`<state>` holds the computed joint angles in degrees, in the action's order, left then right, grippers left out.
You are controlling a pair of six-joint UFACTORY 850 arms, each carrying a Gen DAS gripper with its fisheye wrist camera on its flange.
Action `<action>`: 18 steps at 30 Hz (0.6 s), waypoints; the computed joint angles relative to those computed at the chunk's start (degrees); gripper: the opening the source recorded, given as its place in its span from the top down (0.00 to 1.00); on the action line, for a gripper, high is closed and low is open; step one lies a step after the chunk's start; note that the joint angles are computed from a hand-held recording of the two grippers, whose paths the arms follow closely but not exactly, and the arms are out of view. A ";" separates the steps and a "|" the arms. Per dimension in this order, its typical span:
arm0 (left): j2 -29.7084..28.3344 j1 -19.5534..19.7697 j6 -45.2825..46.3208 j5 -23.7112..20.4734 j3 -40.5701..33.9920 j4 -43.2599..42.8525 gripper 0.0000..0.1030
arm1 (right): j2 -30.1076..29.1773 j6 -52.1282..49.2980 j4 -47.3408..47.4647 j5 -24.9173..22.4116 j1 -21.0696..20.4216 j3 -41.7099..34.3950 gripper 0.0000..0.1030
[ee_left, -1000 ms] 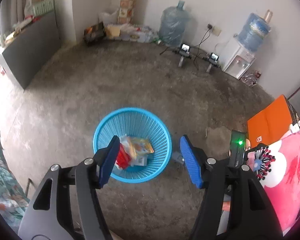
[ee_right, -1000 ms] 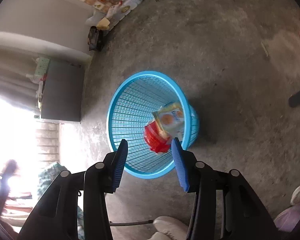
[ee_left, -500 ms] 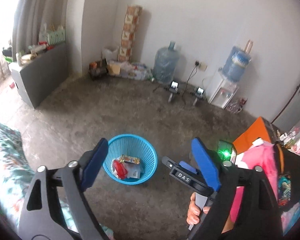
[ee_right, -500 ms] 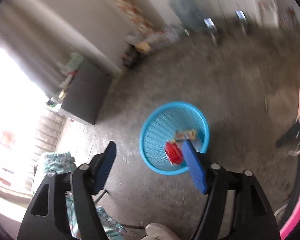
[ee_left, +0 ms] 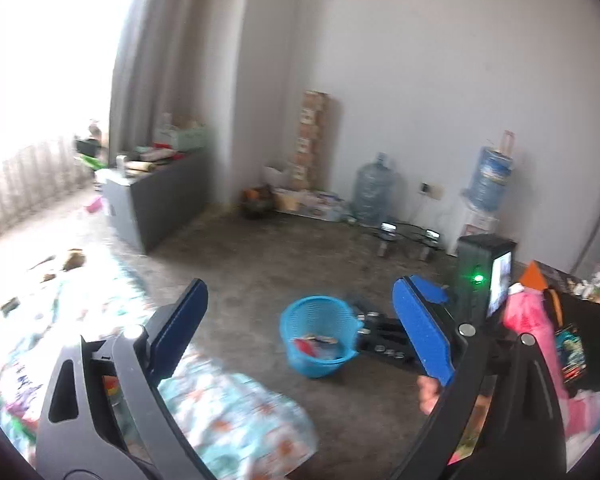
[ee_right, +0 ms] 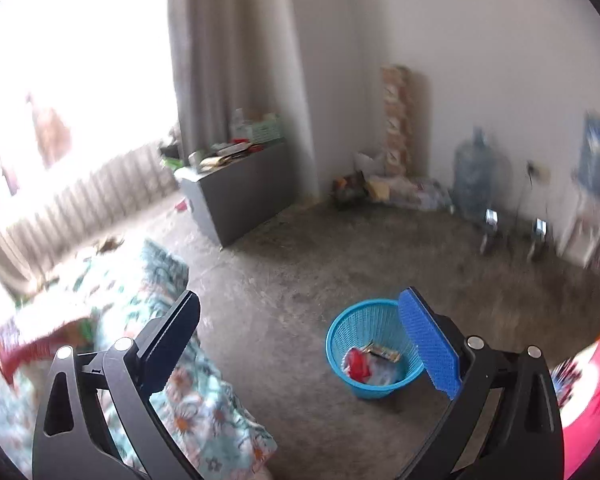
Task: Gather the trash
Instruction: 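Move both tools back over the bed toward the green bag and pink snack bag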
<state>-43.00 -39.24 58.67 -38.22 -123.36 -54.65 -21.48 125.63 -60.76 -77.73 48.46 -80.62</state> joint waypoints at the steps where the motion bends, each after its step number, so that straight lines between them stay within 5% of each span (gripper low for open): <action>1: 1.69 1.14 1.11 0.76 2.75 -1.10 0.13 | -1.73 -2.87 0.50 -1.13 0.30 -2.69 0.06; 18: 12.61 15.02 1.94 12.40 22.65 -3.98 0.10 | -20.43 -17.61 -1.24 -3.53 2.79 -31.69 0.06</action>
